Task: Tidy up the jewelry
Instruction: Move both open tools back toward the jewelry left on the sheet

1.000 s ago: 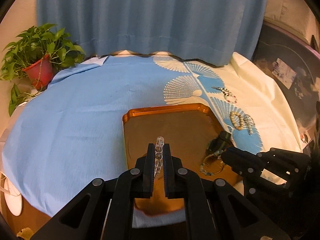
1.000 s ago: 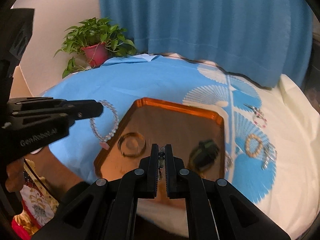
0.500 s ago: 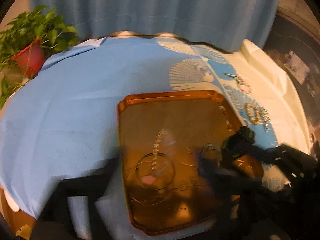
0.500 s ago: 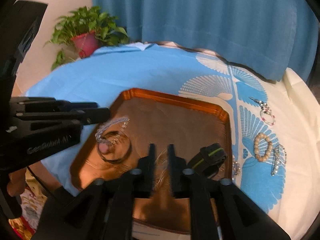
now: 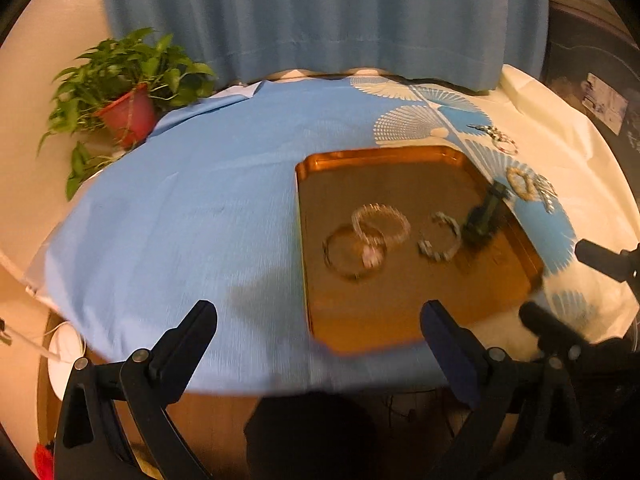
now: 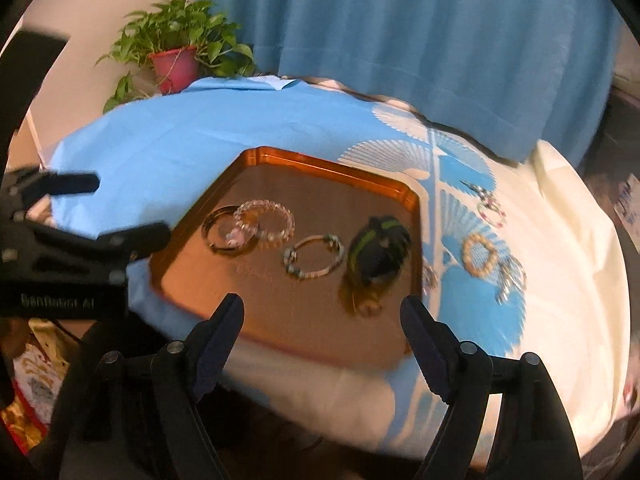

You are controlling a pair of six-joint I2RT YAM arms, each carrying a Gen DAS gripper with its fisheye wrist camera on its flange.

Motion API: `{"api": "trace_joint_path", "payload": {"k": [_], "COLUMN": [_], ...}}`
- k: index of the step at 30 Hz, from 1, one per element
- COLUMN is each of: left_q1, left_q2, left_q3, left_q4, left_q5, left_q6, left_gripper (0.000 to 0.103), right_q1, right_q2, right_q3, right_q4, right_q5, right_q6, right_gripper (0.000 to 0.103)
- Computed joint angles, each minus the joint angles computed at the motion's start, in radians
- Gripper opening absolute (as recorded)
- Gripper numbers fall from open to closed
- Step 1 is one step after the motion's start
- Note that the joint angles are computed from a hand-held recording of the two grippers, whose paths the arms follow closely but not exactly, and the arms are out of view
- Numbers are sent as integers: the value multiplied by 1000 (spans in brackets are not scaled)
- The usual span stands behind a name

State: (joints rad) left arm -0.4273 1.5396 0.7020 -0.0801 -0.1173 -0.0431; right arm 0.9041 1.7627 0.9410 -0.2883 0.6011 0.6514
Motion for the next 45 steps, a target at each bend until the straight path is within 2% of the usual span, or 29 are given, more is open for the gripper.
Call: {"api": "trace_joint_path", "payload": {"k": [5, 14, 21, 24, 30, 38, 45], "left_q1": [-81, -305, -520, -569, -621, -628, -645], "left_q2": [-249, -616, -734, -756, -770, -767, -702], "left_q3": [-140, -204, -161, -161, -160, -154, -134], "left_q4": [-91, -344, -493, -532, -574, -576, -543], "left_q5": [-53, -194, -359, -388, -427, -435, -435], "left_q6": [-56, -168, -281, -320, -356, -363, -367], "left_gripper": [101, 101, 101, 101, 101, 101, 101], "right_q1": [150, 454, 610, 654, 720, 737, 734], "right_q2": [-144, -242, -245, -231, -204, -206, -228], "right_q3": [-67, -24, 51, 79, 106, 101, 69], "right_q4": [-147, -558, -827, -913, -1001, -1032, -1034], "right_q5": [66, 242, 318, 326, 323, 319, 315], "right_q6": [217, 684, 968, 1061, 1182, 1230, 1259], "right_gripper": [81, 81, 81, 81, 81, 81, 81]}}
